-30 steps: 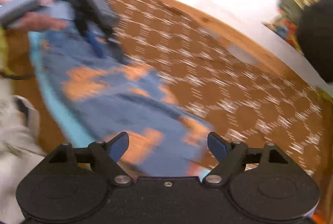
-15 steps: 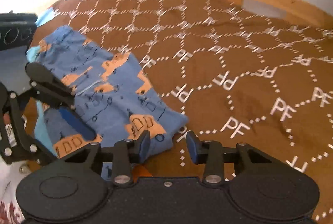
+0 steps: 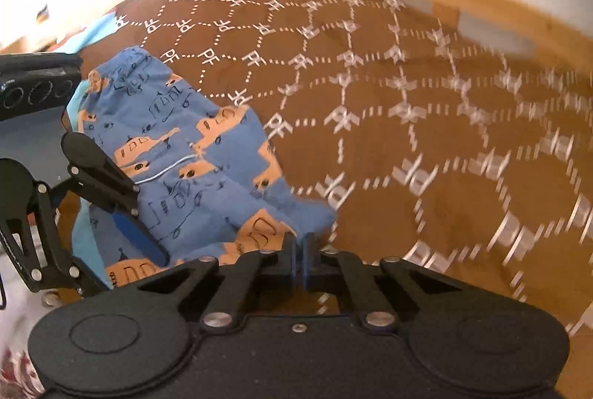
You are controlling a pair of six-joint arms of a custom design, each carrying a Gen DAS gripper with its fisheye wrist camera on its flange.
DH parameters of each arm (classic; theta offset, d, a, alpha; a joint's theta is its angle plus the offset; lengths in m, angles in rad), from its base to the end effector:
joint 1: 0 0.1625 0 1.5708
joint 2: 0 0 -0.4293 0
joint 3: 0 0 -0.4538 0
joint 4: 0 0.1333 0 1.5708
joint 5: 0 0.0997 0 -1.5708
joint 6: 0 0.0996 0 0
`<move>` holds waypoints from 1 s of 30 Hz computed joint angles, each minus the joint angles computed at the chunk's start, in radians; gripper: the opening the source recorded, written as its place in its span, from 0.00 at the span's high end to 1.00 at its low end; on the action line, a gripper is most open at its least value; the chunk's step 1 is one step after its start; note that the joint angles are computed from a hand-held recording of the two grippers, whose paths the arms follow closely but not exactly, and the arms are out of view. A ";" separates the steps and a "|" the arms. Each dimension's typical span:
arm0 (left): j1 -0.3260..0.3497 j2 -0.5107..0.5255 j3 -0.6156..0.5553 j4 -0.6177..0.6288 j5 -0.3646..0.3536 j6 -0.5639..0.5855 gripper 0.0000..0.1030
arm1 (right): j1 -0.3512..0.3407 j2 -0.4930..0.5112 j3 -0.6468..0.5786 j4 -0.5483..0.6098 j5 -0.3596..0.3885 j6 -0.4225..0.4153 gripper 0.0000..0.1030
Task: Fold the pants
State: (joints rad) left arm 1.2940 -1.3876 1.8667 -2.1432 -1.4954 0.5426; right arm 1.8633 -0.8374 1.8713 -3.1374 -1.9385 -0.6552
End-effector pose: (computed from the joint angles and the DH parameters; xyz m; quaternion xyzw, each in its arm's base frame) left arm -0.0256 -0.6055 0.2858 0.3960 0.9163 -0.0412 0.0435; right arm 0.2815 -0.5967 0.0620 0.3900 -0.8659 0.2227 0.2202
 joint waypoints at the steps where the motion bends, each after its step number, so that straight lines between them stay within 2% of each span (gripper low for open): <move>1: 0.000 -0.002 0.002 -0.002 0.000 0.002 0.37 | 0.001 -0.004 -0.008 0.016 -0.005 -0.019 0.99; 4: -0.001 -0.004 0.006 -0.008 0.000 -0.002 0.37 | 0.012 0.026 -0.050 0.029 -0.051 -0.082 0.99; 7: -0.002 -0.003 0.009 -0.014 0.000 -0.001 0.35 | 0.018 0.081 -0.088 -0.027 -0.101 -0.115 0.98; 9: -0.005 -0.010 0.012 -0.014 -0.001 -0.007 0.33 | 0.014 0.097 -0.094 -0.038 -0.108 -0.075 0.95; 11: -0.004 -0.008 -0.001 0.005 -0.023 -0.033 0.30 | 0.012 0.085 -0.075 -0.053 -0.086 -0.050 0.82; 13: -0.007 -0.020 0.003 0.001 -0.055 -0.017 0.29 | 0.009 0.053 -0.052 -0.038 -0.062 -0.023 0.78; 17: -0.044 -0.049 0.064 -0.091 -0.055 0.113 0.23 | 0.010 0.015 -0.036 0.008 -0.118 0.001 0.77; 20: -0.084 -0.053 0.109 -0.147 -0.015 0.142 0.23 | -0.006 -0.015 -0.026 0.079 -0.091 0.069 0.77; 23: -0.125 -0.044 0.155 -0.196 0.061 0.167 0.31 | -0.033 -0.026 -0.023 0.133 -0.026 0.159 0.78; 26: -0.162 -0.035 0.192 -0.240 0.155 0.169 0.58 | -0.052 -0.014 -0.029 0.152 0.018 0.221 0.80; 27: -0.170 -0.035 0.204 -0.263 0.179 0.174 0.76 | -0.056 -0.009 -0.028 0.143 0.024 0.232 0.84; 28: -0.172 -0.035 0.210 -0.276 0.190 0.176 0.87 | -0.062 -0.008 -0.026 0.136 0.040 0.243 0.97; 30: -0.168 -0.038 0.206 -0.270 0.184 0.169 0.90 | -0.063 -0.004 -0.019 0.110 0.054 0.238 0.98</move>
